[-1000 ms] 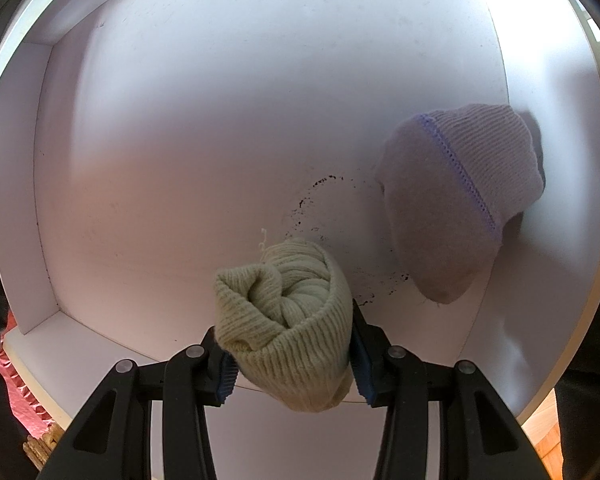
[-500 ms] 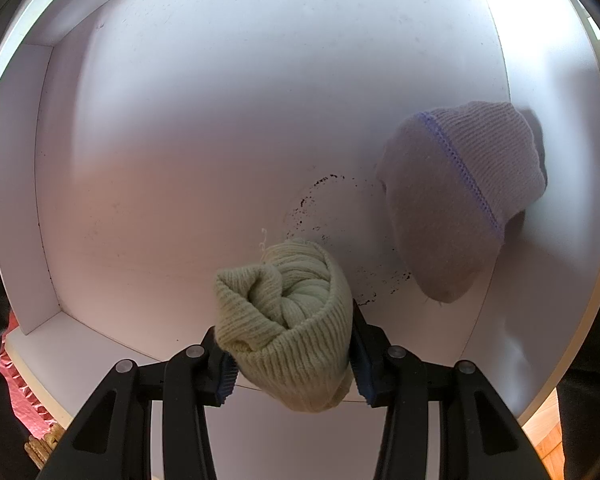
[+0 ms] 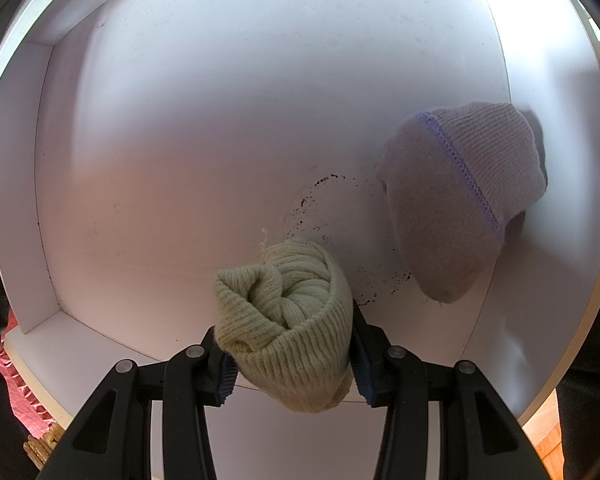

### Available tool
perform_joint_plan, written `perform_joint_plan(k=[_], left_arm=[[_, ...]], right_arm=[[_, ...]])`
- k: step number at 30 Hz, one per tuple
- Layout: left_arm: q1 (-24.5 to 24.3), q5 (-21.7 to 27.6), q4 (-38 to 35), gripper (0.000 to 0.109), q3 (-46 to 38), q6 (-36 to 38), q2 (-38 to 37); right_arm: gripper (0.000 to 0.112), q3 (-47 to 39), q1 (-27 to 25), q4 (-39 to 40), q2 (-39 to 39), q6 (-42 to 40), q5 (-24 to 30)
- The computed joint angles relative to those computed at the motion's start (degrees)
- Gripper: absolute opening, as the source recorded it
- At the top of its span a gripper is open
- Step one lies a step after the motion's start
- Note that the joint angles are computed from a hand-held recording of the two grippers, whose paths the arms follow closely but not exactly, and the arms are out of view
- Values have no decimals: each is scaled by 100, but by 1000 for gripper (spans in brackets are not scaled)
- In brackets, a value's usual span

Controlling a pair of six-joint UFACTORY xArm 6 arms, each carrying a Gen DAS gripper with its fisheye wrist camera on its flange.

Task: Organize soft objects
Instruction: 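Lower the mint green rolled cloth into the tray and open the left gripper, then move the left gripper back into the shelf toward the lilac knit beanie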

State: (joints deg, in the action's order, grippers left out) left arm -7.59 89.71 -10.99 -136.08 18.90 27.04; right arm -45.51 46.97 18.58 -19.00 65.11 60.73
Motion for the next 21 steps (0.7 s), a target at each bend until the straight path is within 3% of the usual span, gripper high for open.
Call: perform_joint_plan(k=[5, 18, 21], left_arm=[[44, -238, -303, 58, 534, 134, -361], [121, -2179, -221, 61, 3554, 1309, -2343], [308, -2402, -474, 62, 3902, 1389, -2643]], right_arm=[[46, -65, 19, -23, 64, -4, 30], [46, -371, 118, -119, 382, -50, 138], [46, -437, 153, -142, 451, -44, 153]])
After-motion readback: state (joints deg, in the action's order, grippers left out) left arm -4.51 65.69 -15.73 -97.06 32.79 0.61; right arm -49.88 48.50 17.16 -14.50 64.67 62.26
